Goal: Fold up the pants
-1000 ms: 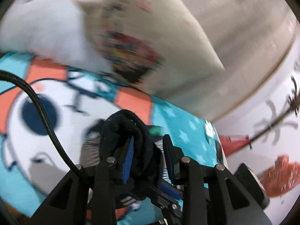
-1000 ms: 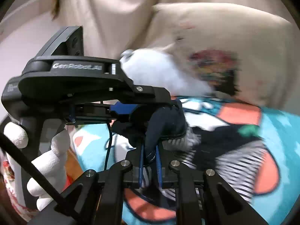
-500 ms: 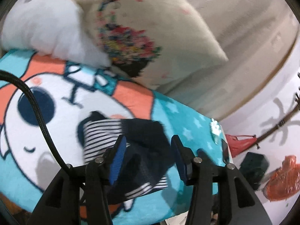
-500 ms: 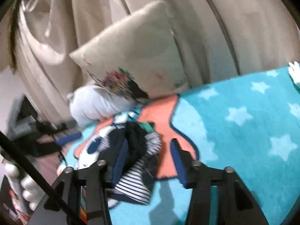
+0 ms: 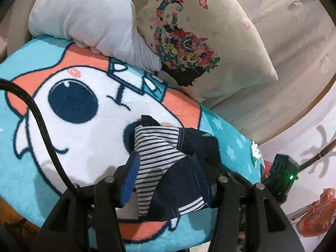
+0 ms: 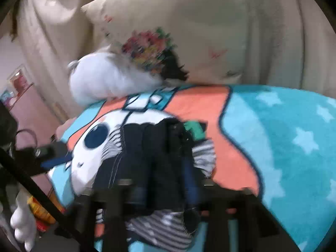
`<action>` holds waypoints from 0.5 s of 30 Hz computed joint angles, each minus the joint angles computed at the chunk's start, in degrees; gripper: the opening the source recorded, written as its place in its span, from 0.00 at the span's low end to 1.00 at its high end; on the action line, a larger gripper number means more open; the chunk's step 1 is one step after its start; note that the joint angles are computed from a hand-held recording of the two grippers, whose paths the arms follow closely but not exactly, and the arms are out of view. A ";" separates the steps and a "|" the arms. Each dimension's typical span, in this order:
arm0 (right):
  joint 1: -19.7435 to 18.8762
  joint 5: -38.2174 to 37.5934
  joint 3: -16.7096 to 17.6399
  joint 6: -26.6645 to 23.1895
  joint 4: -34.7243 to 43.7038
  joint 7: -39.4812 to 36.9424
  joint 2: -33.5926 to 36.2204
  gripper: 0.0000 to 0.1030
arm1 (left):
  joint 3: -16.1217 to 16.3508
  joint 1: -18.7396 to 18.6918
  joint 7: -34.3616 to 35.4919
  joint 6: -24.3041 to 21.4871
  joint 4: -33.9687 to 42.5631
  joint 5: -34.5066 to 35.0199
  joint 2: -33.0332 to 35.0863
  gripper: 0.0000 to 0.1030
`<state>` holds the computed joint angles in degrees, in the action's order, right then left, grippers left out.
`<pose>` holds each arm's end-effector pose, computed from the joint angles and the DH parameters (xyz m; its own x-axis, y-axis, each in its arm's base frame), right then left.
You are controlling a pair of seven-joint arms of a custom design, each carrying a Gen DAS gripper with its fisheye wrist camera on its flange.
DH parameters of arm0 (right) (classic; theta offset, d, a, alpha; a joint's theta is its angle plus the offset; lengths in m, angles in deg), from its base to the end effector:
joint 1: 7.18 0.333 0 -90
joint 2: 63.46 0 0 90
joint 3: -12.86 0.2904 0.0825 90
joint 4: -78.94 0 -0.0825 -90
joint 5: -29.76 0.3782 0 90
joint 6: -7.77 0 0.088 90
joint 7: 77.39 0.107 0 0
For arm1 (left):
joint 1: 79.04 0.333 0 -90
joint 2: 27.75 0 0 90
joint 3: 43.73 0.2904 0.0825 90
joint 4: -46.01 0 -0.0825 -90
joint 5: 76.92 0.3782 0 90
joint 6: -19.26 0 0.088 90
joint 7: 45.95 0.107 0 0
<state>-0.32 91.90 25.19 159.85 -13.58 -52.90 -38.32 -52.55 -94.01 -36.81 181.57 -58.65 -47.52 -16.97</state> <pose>0.6724 0.1859 0.4104 0.6385 -0.7217 -0.2675 -0.5781 -0.2203 -0.7856 0.5849 -0.2782 0.5020 0.3046 -0.7712 0.5590 -0.6026 -0.6105 -0.5139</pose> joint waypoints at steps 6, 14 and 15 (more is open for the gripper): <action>1.92 -9.02 -2.36 4.66 1.53 10.19 2.97 0.21 | -2.68 0.27 8.60 0.70 4.70 -6.13 5.79 0.49; -0.28 -12.58 -0.87 5.18 5.37 15.47 6.62 0.67 | -2.77 -1.70 14.37 -2.36 7.66 -11.64 10.09 0.49; -1.53 -11.91 -0.20 3.21 6.04 15.93 6.96 0.69 | -2.83 -1.53 14.75 -1.57 6.95 -12.18 9.40 0.49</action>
<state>-1.85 79.99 24.99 163.07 -7.53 -36.97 -31.36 -55.38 -95.54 -22.06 180.00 -51.70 -59.70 -7.57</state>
